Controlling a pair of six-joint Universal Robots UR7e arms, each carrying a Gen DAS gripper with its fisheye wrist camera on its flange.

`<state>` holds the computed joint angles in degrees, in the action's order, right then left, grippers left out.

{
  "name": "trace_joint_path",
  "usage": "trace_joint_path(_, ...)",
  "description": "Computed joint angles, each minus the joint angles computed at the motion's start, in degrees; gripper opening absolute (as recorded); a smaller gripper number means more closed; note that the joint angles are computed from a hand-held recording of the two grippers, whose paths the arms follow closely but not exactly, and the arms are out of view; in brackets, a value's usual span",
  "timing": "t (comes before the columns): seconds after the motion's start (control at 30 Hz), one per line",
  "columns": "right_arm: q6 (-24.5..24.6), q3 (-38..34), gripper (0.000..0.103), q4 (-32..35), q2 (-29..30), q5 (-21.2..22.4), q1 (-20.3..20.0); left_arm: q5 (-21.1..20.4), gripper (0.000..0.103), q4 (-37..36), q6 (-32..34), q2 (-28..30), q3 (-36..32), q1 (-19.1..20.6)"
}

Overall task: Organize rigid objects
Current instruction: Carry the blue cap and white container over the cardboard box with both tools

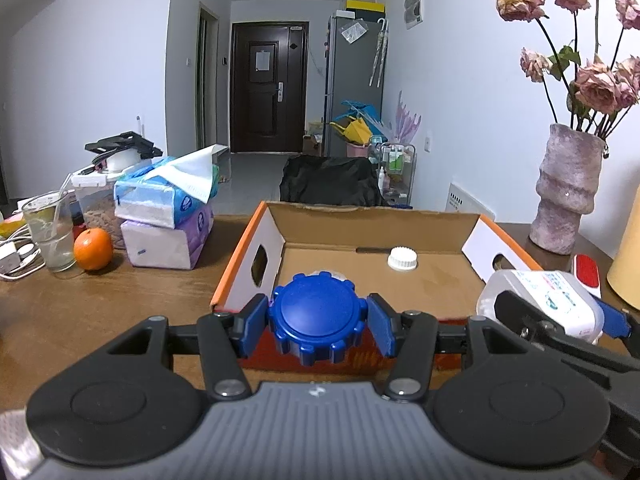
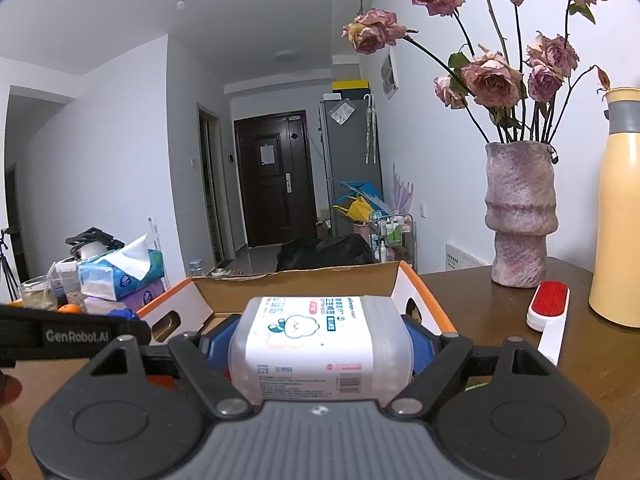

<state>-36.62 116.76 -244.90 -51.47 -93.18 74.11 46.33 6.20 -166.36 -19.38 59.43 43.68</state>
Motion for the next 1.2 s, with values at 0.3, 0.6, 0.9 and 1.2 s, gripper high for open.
trace_joint_path(0.3, 0.08, -4.51, 0.082, 3.17, 0.77, -0.36, -0.16, 1.49, 0.055, 3.38, 0.82, 3.52, -6.86, 1.07)
trace_joint_path(0.6, 0.18, -8.66, 0.082, 5.81, 1.62, -0.95, -0.40, 2.43, 0.055, 7.02, 1.97, 7.53, -14.45, 2.14)
trace_joint_path(0.9, -0.44, -12.06, 0.082, 7.99, 2.66, -1.14, -0.44, 3.50, 0.055, 10.37, 3.82, 11.82, -23.05, 2.95)
trace_joint_path(1.2, -1.45, -15.77, 0.082, 10.43, 3.97, -1.22, -0.20, 3.97, 0.055, 14.02, 5.88, 16.53, -32.33, 3.65)
